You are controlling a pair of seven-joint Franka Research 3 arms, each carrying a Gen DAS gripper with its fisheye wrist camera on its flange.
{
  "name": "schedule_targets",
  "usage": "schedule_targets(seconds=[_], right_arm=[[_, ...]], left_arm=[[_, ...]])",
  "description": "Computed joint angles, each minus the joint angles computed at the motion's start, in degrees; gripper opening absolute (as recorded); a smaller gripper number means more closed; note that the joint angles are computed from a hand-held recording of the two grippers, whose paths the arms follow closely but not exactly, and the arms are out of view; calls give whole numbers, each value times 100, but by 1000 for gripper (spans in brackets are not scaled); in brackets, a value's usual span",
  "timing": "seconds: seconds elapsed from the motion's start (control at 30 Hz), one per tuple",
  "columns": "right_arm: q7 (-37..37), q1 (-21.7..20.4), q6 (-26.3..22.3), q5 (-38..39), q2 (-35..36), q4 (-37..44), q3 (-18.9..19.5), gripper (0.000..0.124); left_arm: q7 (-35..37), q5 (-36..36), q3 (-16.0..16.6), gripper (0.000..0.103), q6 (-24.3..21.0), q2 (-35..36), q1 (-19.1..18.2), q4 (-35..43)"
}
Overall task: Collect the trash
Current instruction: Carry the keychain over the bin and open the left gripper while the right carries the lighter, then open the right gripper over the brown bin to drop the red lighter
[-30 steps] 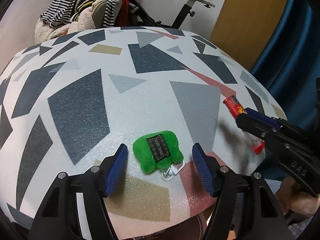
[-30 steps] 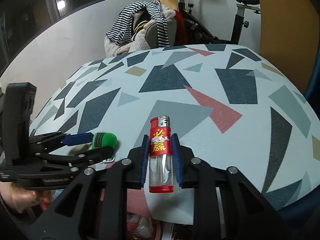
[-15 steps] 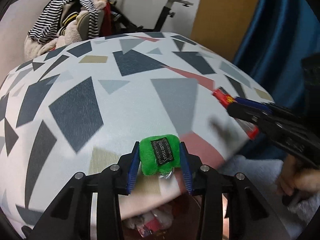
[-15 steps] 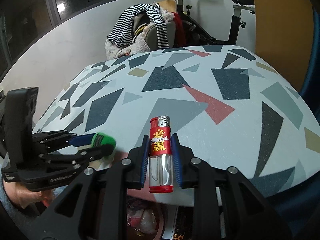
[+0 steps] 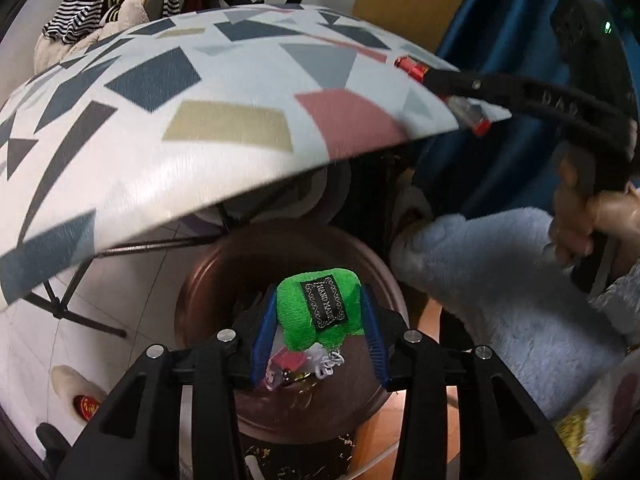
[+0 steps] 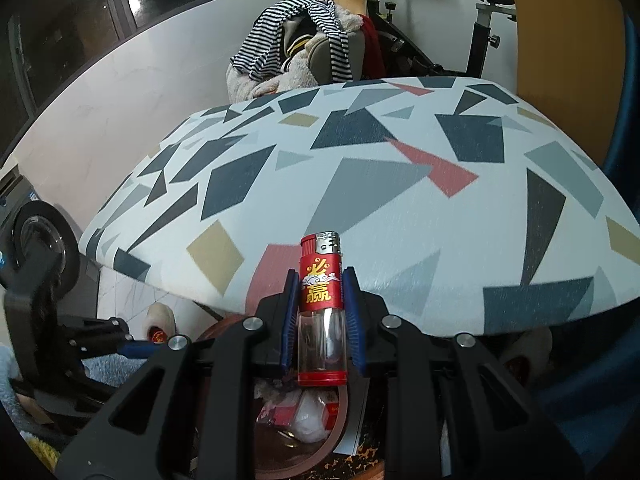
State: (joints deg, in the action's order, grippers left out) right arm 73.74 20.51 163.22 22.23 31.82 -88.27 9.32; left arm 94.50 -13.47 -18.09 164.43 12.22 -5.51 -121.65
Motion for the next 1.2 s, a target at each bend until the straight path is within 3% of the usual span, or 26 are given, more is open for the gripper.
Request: schedule_targets(seconds=[0.07, 0.17, 0.33, 0.43, 0.53, 0.6, 0.7, 0.9, 1.2], right_arm=[[-8, 11, 6, 0, -38, -70, 5, 25], [-75, -4, 54, 43, -129, -228, 55, 25], [-180, -21, 8, 131, -225, -397, 126, 25], [-304, -81, -170, 290, -247, -462, 258, 25], [-370, -19, -380, 295, -221, -442, 237, 25], [-433, 4, -610, 319, -159, -407, 258, 25], [-407, 69, -972, 320, -15, -270, 220, 25], [-209, 246, -1612, 160, 274, 65, 97, 25], [-210, 378, -1832, -13, 325, 88, 18, 28]], left_arm=[[-120, 106, 48, 47, 42, -38, -59, -64], [-150, 53, 34, 64, 309, -168, -41, -209], [-1517, 1005, 574, 76, 852, -507, -350, -473], [-3327, 2667, 1250, 83, 1043, -736, -712, -614], [-4828, 4164, 1569, 86, 971, -932, -769, -639], [-5438, 4778, 1568, 88, 872, -1060, -658, -665], [-5856, 5135, 1427, 89, 754, -1183, -428, -707], [-6273, 5408, 1096, 90, 644, -1337, 11, -859], [-6769, 5892, 914, 91, 423, -1397, 195, -836]])
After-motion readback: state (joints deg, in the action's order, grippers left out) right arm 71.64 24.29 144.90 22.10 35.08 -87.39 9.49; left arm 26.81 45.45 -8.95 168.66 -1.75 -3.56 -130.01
